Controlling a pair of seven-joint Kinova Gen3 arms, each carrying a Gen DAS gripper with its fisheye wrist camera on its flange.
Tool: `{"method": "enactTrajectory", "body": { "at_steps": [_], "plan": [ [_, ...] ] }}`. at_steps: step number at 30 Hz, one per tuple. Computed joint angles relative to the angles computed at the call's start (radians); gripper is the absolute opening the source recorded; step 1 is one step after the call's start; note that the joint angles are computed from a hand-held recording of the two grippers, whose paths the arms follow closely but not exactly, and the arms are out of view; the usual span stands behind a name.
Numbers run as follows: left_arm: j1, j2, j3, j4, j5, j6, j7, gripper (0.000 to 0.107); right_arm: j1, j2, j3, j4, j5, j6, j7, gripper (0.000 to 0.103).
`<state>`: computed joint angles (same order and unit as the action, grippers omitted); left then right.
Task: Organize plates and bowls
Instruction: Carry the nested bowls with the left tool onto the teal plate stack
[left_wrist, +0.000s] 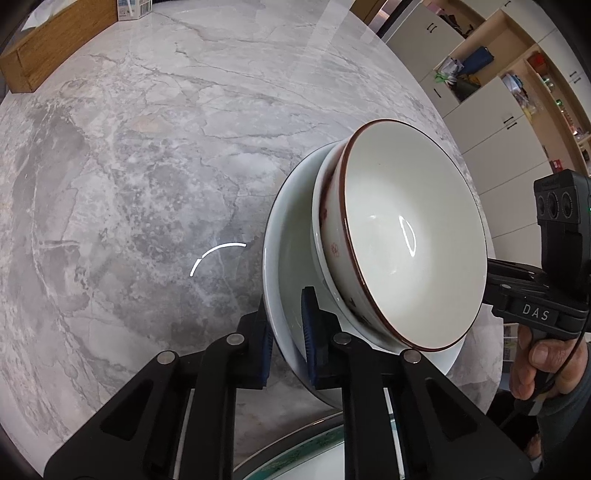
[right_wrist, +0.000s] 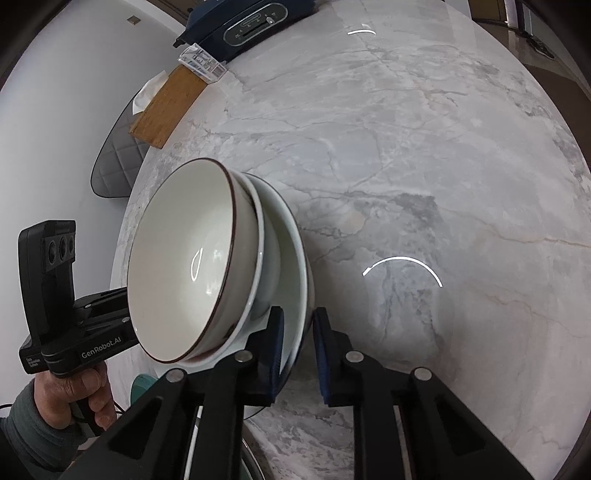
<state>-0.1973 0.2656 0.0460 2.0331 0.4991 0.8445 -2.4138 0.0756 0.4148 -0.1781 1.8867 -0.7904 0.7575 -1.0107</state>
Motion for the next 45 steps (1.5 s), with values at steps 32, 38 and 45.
{"method": "enactTrajectory", "body": {
  "at_steps": [32,38,45],
  "plan": [
    [-0.072,-0.363,-0.198,0.026,-0.03,0.285,-0.102,0.012,-0.12,-0.281,0.056,0.103,0.018,0.03,-0.093,0.018],
    [-0.127,-0.458,-0.305,0.08,-0.071,0.385,-0.21,0.012,-0.201,-0.388,0.071,0.203,0.035,0.005,-0.146,0.018],
    [-0.206,-0.506,-0.41,0.165,-0.162,0.439,-0.35,0.012,-0.289,-0.456,0.073,0.321,0.038,-0.035,-0.219,0.018]
  ]
}}
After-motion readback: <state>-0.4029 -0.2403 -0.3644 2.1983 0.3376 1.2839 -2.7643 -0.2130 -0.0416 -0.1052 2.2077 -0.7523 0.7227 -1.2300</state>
